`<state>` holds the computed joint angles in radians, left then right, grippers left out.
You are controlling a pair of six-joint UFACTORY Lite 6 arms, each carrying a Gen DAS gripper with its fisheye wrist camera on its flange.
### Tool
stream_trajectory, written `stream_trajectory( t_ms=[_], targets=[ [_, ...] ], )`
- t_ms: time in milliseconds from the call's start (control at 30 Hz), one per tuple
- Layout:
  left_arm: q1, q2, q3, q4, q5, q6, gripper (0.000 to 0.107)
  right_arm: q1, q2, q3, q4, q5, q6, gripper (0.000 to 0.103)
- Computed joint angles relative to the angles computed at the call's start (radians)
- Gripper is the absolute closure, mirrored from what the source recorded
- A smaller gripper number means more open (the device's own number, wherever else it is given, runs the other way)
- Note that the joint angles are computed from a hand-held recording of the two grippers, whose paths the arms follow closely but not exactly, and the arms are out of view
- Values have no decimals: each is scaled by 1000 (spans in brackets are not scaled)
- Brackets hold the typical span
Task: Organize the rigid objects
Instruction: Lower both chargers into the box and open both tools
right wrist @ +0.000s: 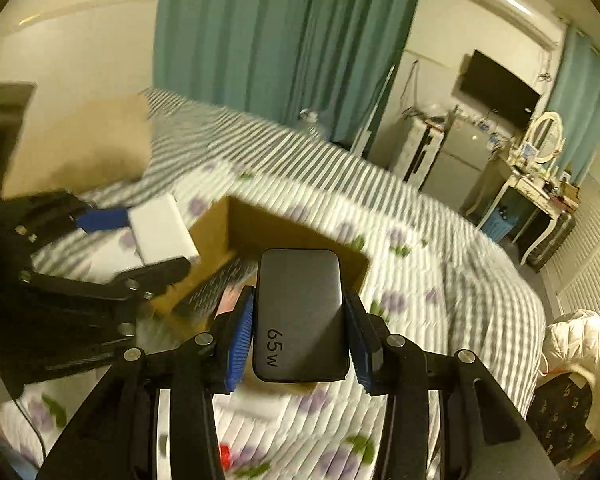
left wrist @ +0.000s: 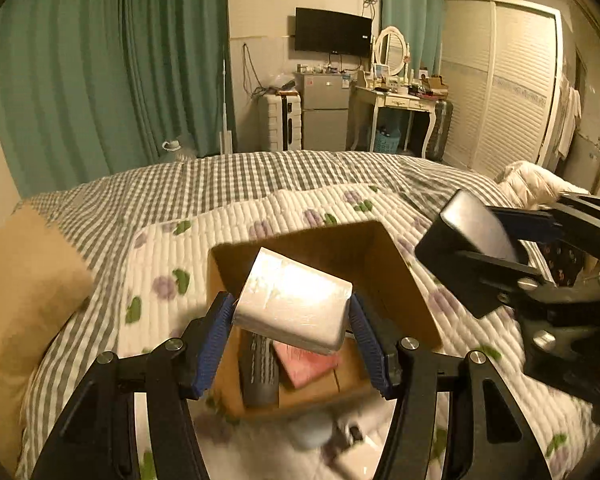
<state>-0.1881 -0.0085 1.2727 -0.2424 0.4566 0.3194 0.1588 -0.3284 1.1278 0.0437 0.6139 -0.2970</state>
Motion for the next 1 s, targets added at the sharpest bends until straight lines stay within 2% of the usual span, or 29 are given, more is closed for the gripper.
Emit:
stream_trajectory(
  t_ms=[200,500,567,633,767,1000],
  targets=[
    [-30,312,267,135,-3,-149,47,-39,201,153,25,-55,-3,61],
    [-44,609,474,101,39,-134,45,-78,462,254,117,-134,-55,61],
    [-39,626,487,97,35,-138,42,-94,496,273,159,-140,-90,61],
    [-41,617,478,121,19,-162,30,-105,519,293,181,-141,-110,61],
    [-26,571,436,140,8,-158,30,-115,559,319,195,-154,-108,61],
    [11,346,207,125,-63,-101,30,-99,638,322,203,-194,-102,61]
  ],
)
